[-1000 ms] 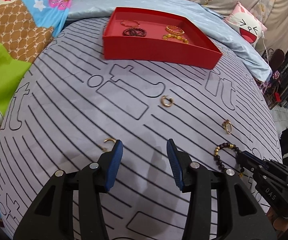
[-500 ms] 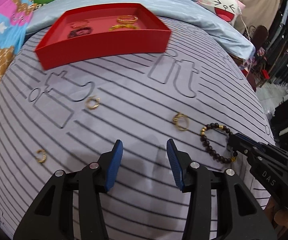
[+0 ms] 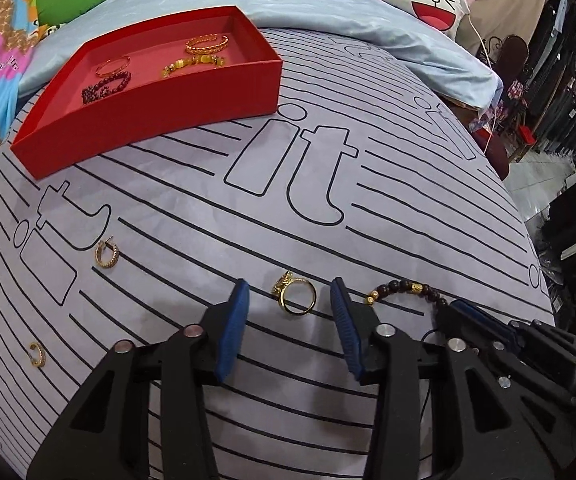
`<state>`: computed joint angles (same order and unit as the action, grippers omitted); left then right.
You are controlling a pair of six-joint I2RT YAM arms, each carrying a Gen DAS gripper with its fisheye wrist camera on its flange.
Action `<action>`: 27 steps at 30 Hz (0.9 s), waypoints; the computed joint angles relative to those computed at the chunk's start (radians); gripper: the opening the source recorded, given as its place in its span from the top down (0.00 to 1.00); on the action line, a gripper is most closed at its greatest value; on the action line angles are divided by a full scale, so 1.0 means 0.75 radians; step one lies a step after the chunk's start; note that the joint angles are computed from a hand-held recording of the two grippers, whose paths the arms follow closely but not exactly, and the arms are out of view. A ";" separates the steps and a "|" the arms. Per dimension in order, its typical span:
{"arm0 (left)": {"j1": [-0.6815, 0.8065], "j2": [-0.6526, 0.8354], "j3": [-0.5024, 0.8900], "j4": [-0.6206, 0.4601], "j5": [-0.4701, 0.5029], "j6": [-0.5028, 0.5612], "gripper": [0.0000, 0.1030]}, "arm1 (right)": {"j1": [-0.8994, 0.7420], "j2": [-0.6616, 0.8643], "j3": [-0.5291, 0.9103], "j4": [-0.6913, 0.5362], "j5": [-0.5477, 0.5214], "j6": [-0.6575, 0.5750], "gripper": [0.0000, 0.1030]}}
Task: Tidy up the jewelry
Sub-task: 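Grasp the gold ring with the left gripper while the right gripper holds the dark bead bracelet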
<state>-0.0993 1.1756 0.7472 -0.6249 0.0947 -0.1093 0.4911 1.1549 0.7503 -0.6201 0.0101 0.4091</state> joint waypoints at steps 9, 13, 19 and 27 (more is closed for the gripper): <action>0.103 -0.030 -0.012 -0.046 0.115 0.074 0.92 | 0.089 0.032 0.020 0.009 0.010 0.034 0.92; 0.150 -0.074 -0.016 -0.093 0.133 0.106 0.92 | 0.150 0.040 0.047 0.004 0.026 0.056 0.92; 0.286 -0.129 0.043 -0.189 0.179 0.174 0.92 | 0.243 0.095 0.159 0.004 0.067 0.060 0.92; 0.534 -0.039 0.222 -0.281 0.285 0.309 0.92 | 0.310 0.298 0.448 0.032 0.064 0.002 0.92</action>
